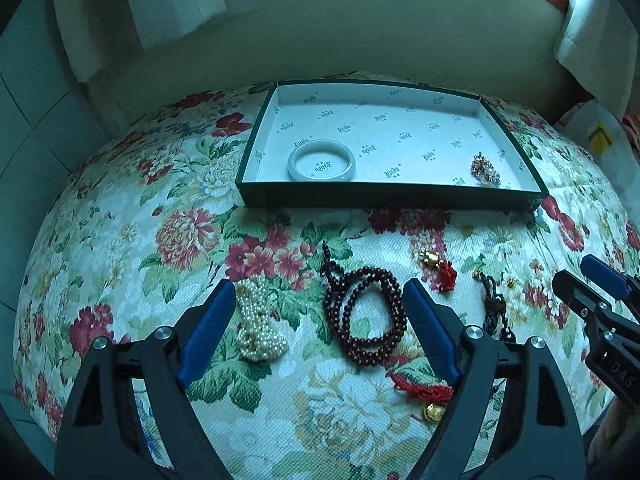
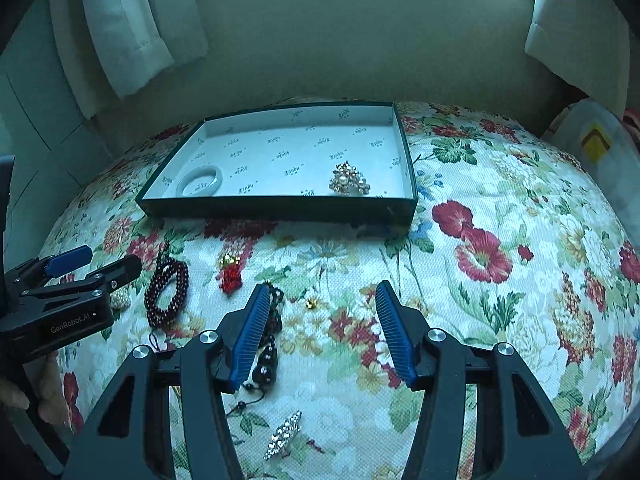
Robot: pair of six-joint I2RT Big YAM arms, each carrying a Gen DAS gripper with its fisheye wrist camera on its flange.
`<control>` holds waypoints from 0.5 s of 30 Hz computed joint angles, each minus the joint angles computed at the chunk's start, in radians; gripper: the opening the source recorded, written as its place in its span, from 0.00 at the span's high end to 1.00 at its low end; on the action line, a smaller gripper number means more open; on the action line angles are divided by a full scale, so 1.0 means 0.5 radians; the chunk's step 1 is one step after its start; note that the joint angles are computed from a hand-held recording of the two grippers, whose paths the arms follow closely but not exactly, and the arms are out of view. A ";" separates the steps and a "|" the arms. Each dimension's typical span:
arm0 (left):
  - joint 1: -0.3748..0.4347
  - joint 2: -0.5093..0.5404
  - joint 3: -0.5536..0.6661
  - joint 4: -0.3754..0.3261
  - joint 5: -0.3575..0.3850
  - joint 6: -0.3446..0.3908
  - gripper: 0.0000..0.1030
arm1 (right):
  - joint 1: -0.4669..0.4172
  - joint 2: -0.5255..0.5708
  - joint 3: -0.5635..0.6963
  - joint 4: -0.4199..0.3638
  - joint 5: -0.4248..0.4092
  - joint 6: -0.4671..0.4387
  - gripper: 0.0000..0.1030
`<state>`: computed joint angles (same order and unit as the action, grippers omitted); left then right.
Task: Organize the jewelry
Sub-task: 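Grasp the rhinestone hair clip with the right gripper while the left grasps the red-tasseled charm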
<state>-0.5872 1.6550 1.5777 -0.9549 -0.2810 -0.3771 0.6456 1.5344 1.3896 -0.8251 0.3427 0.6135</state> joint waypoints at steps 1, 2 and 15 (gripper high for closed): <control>-0.007 -0.017 -0.028 -0.002 -0.004 -0.011 0.17 | 0.011 -0.007 -0.015 -0.008 -0.005 0.008 0.46; -0.010 -0.032 -0.055 -0.006 -0.003 -0.023 0.17 | 0.020 -0.014 -0.032 -0.012 -0.014 0.015 0.46; -0.058 -0.193 -0.301 -0.024 -0.001 -0.104 0.18 | 0.183 -0.068 -0.154 -0.079 -0.060 0.120 0.51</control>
